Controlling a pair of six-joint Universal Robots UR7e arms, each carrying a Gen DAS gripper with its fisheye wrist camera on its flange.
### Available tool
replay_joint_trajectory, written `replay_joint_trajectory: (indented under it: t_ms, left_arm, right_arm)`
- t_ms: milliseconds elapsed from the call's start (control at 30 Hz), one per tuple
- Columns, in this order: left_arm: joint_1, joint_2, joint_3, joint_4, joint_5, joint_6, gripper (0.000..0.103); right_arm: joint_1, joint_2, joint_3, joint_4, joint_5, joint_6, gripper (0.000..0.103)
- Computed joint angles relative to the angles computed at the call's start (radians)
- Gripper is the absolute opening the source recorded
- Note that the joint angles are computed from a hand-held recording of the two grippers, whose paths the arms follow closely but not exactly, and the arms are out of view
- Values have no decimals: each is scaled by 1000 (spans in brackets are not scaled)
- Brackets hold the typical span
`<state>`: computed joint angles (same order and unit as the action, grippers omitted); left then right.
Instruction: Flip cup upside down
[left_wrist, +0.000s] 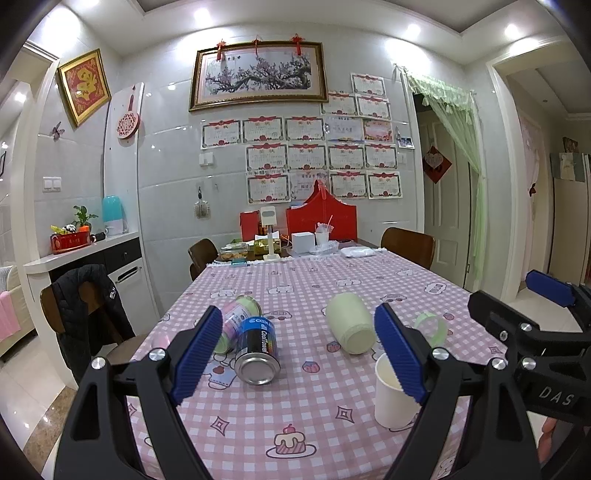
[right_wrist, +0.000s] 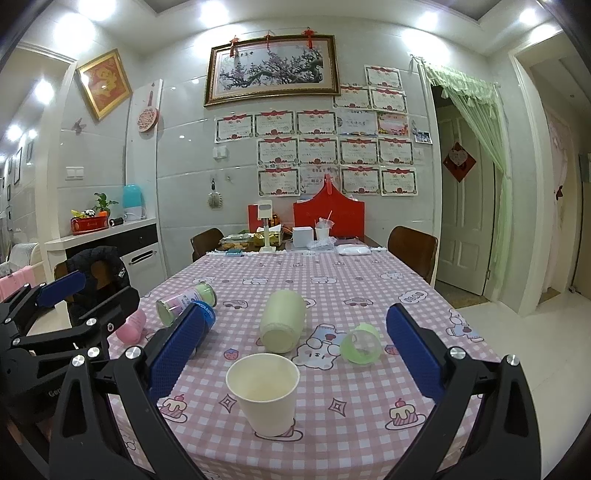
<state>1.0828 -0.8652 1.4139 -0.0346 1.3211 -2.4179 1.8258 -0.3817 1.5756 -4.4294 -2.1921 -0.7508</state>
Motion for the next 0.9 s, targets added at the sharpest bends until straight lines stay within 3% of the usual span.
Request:
replay_joint_trajectory:
  t_ms: [700,900]
  left_arm:
    - [5,131,-132,52,-23,4,83]
    - [-1,154,-136,-1,-50,19,83]
  right_arm:
    - [-48,-6,-50,87,7,89,95]
    - [-67,-12,-62,125,15,149,95]
